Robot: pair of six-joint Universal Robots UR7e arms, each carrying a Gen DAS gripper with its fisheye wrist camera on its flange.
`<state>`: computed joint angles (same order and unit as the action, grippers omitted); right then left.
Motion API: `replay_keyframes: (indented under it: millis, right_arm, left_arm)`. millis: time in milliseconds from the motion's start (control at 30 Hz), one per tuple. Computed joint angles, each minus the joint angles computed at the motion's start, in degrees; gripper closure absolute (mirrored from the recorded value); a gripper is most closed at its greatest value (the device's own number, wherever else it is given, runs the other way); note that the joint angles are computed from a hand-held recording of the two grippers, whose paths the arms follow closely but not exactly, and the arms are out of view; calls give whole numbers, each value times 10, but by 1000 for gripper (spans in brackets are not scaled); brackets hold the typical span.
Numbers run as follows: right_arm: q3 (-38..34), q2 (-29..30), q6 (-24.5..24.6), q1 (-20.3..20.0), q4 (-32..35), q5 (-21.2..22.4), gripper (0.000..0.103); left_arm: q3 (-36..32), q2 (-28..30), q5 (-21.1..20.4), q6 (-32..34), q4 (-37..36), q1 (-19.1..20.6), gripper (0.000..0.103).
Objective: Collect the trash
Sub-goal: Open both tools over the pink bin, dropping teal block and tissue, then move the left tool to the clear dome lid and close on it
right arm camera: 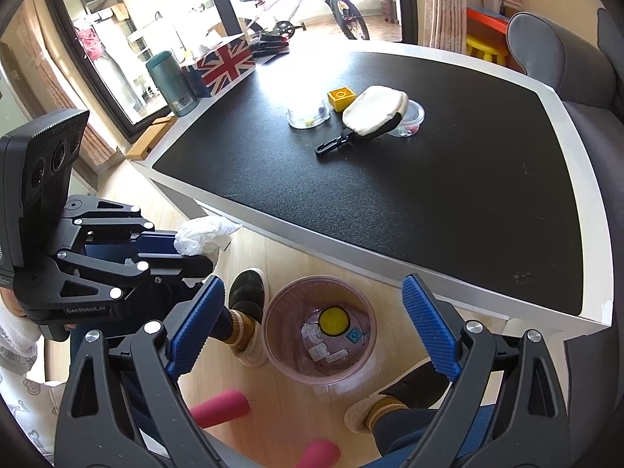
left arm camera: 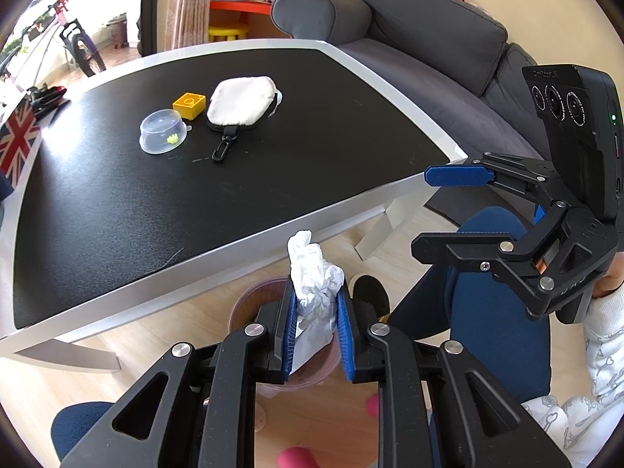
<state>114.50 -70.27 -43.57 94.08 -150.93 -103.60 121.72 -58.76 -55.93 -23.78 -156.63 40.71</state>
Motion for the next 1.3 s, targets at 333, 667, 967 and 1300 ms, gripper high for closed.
replay_keyframes:
  millis: [333, 667, 967, 1300]
  right_arm:
    - [0, -5, 2, -3, -11, 0, 7]
    - [1, -4, 5, -4, -11, -1, 6]
    - [-17, 7, 10, 3, -13, 0, 6]
    - [-85, 46, 26, 14, -12, -1, 5]
  left_arm:
    - [7, -1, 38, -16, -30, -3, 8]
    - [7, -5, 42, -29, -29, -1, 8]
    - [-8, -14, 68, -15, -33, 8, 8]
    - [-57, -8, 100, 29, -44, 34, 8]
